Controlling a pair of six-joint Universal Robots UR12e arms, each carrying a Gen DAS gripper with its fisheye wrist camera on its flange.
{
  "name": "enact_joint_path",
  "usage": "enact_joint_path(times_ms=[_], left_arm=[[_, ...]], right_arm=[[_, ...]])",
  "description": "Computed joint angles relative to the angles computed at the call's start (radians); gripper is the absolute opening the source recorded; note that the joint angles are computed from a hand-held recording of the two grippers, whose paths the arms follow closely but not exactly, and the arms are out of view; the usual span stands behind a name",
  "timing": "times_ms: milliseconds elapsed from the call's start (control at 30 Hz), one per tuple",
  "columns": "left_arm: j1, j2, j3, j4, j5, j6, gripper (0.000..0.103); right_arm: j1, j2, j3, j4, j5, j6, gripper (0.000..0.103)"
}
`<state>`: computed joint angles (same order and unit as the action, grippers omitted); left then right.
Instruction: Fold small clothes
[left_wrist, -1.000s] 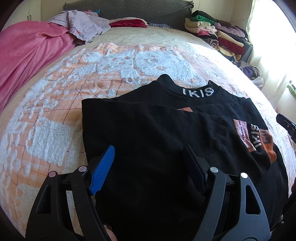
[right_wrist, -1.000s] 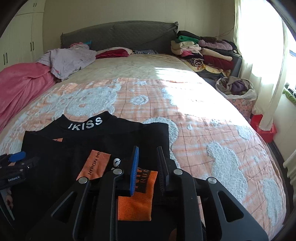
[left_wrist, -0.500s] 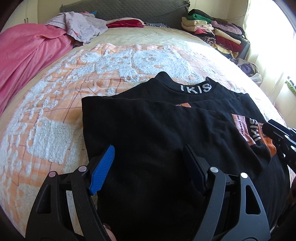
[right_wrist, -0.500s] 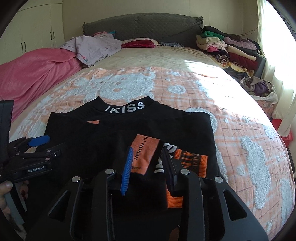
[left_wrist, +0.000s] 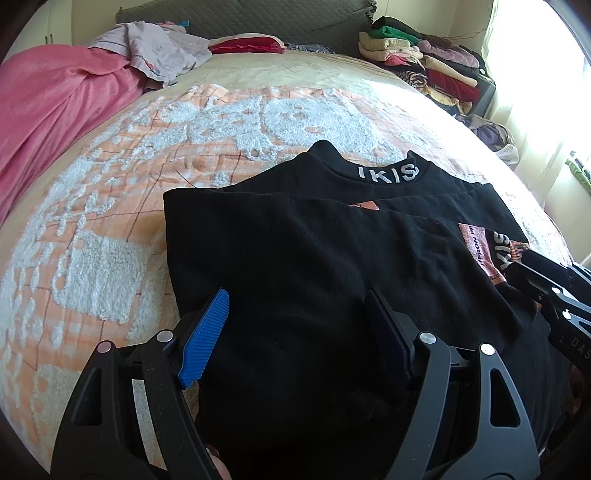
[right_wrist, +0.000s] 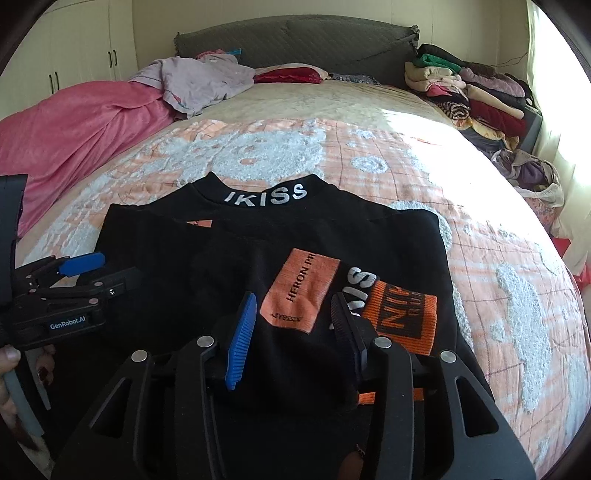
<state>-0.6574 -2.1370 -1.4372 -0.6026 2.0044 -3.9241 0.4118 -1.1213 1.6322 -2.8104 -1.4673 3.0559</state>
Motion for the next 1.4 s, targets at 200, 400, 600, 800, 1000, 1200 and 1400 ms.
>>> enact_joint_path(times_ms=[200,400,600,800,1000,1200,1400], left_arm=[[0.000,0.000,-0.001,0.002,-0.001,-0.002,0.068],[-0.002,0.000,0.000,-0.003,0.005,0.000,0.068],[-0.002,0.000,0.001,-0.003,0.003,0.002,0.068],[-0.002,0.001,0.000,-0.003,0.002,0.003,0.068],[-0.010,0.015,-0.015,0.025,-0.003,0.009,0.068],[-0.010,0.023,-0.025,0.042,-0.005,0.018,0.068],[-0.008,0.037,-0.044,0.067,0.016,-0.004,0.070]], right_arm=[[-0.006,0.001,0.004,0.051,-0.066,0.028,0.046],[-0.020,0.005,0.011,0.060,-0.032,0.069,0.048],[-0.018,0.001,0.011,0.060,-0.036,0.069,0.049],[-0.022,-0.012,0.029,0.030,-0.019,0.081,0.052],[-0.020,-0.031,0.054,-0.009,-0.008,0.085,0.055],[-0.020,-0.043,0.069,-0.025,0.005,0.101,0.062],[-0.021,-0.045,0.075,-0.036,0.013,0.137,0.079]])
